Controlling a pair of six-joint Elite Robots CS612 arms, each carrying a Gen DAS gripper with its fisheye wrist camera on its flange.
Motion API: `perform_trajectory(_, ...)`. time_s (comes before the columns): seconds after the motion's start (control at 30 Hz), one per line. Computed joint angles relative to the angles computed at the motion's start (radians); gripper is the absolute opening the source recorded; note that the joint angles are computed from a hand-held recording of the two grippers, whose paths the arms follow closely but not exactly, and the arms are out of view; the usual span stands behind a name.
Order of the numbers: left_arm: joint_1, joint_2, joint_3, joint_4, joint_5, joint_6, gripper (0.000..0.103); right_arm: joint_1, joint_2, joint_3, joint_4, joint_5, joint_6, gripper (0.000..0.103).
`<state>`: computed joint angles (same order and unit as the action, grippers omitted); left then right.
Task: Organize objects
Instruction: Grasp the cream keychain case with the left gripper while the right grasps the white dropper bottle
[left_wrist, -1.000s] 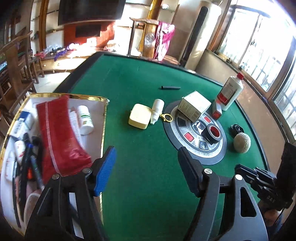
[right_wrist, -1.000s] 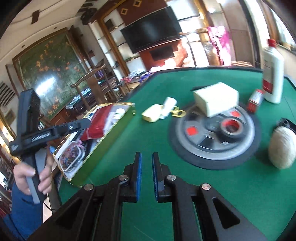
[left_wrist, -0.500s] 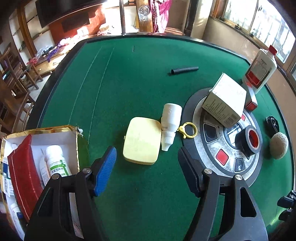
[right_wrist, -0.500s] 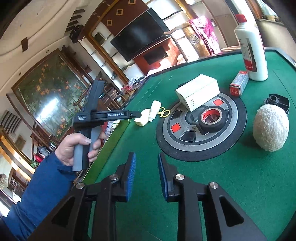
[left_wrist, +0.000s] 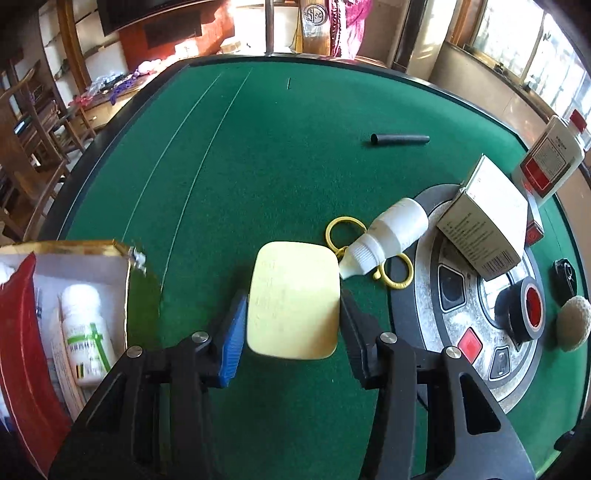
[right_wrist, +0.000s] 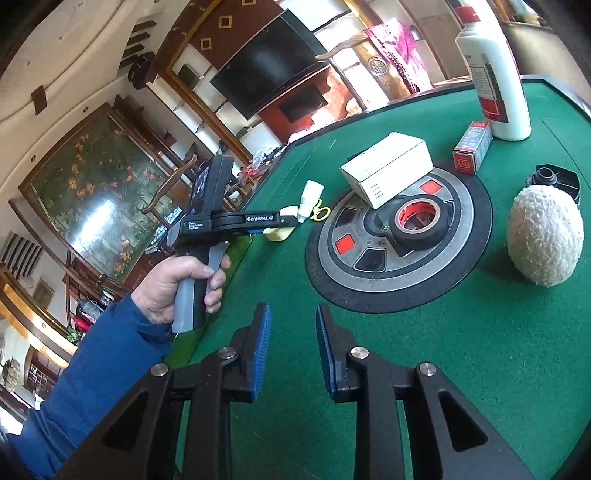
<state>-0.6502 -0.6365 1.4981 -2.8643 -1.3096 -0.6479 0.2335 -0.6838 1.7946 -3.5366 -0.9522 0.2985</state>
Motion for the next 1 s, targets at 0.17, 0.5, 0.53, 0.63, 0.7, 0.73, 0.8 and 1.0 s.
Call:
perform_trajectory(0.17, -0.059, -0.056, 0.143, -0.116, 0.038, -0.101, 0.047, 0.004, -0.005, 0.004, -0.009, -0.018, -0.012, 0.025)
perform_trajectory(0.5, -0.164, -0.113, 0.369, -0.343, 0.157, -0.149, 0.047, 0.042, 0.005, -0.06, 0.102, -0.077, -0.056, 0.031)
perform_trajectory(0.53, -0.163, -0.108, 0.371, -0.365, 0.158, -0.146, 0.047, 0.054, 0.007, -0.082, 0.129, -0.094, -0.087, 0.031)
perform_trajectory(0.63, -0.173, -0.106, 0.378, -0.386, 0.169, -0.141, 0.047, 0.089, 0.023, -0.161, 0.222, -0.153, -0.178, 0.031)
perform_trajectory(0.7, -0.174, -0.104, 0.376, -0.393, 0.165, -0.139, 0.047, 0.108, 0.043, -0.22, 0.289, -0.173, -0.246, 0.031)
perform_trajectory(0.73, -0.171, -0.104, 0.379, -0.407, 0.157, -0.141, 0.047, 0.117, 0.054, -0.247, 0.308, -0.186, -0.279, 0.031)
perform_trajectory(0.8, -0.17, -0.106, 0.389, -0.423, 0.149, -0.138, 0.047, 0.134, 0.075, -0.301, 0.372, -0.216, -0.341, 0.031)
perform_trajectory(1.0, -0.17, -0.104, 0.389, -0.429, 0.146, -0.137, 0.047, 0.167, 0.129, -0.418, 0.479, -0.297, -0.465, 0.031)
